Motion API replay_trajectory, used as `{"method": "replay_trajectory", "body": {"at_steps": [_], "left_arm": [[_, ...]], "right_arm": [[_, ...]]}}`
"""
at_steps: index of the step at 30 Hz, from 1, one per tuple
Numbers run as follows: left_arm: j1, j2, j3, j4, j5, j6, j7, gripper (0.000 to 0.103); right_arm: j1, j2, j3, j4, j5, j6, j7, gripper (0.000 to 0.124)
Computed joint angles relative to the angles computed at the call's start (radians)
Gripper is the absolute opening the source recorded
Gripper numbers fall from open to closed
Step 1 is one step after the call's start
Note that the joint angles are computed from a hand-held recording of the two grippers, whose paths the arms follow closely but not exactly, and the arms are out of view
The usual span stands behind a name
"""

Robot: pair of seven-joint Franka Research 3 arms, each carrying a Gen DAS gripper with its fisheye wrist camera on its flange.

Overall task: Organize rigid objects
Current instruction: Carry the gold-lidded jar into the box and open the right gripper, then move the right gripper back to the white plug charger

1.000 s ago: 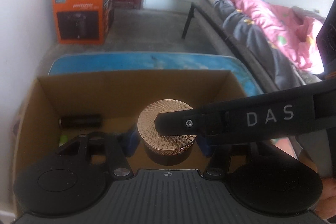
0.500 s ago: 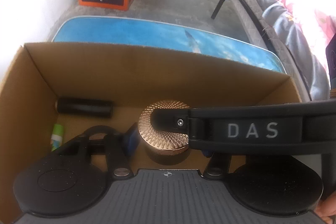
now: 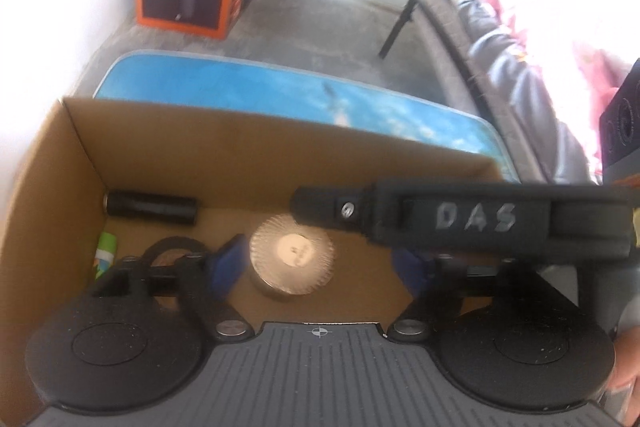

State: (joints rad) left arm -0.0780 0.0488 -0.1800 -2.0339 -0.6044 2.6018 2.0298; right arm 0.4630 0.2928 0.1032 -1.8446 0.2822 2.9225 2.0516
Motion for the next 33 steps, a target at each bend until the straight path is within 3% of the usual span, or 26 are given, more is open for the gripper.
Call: {"method": "replay_trajectory", "body": {"at_steps": [3,7,9,14,17,22,24,30,33], "left_arm": [[-0.001,-0.08,0.009,-0.053,-0.115,-0.031,0.115,0.082],[-0.042,-0.208,0.06,-0.15,-0.252,-0.06,0.268,0.095],[-0.07,-0.284,0.093,-0.213,-0.29,-0.069,0.339,0.097],[-0.137,-0.48,0.166,-0.393,-0.312,-0.03,0.458,0.103],[-0.181,-0.598,0.237,-0.507,-0.342,-0.023,0.513,0.103],[-0.244,-0.741,0.317,-0.692,-0.4,0.079,0.598,0.103],[-0.27,-0.762,0.335,-0.746,-0.404,0.117,0.606,0.103],[-0.356,-0.73,0.366,-0.82,-0.349,0.173,0.645,0.102],[-0.444,-0.704,0.399,-0.837,-0.388,0.273,0.724,0.102]], "right_arm": [[0.02,-0.095,0.0,-0.112,-0.001,0.096,0.017,0.062],[0.049,-0.239,0.009,-0.278,-0.024,0.222,0.071,0.067],[0.05,-0.311,0.032,-0.364,-0.025,0.289,0.104,0.068],[0.202,-0.478,-0.008,-0.574,0.111,0.452,0.071,0.073],[0.234,-0.532,0.032,-0.688,0.135,0.573,0.141,0.074],[0.222,-0.499,0.161,-0.782,0.243,0.732,0.233,0.075],[0.233,-0.451,0.173,-0.78,0.255,0.759,0.277,0.075],[0.235,-0.315,0.161,-0.707,0.164,0.729,0.371,0.075],[0.225,-0.258,0.162,-0.641,0.161,0.698,0.333,0.072]]}}
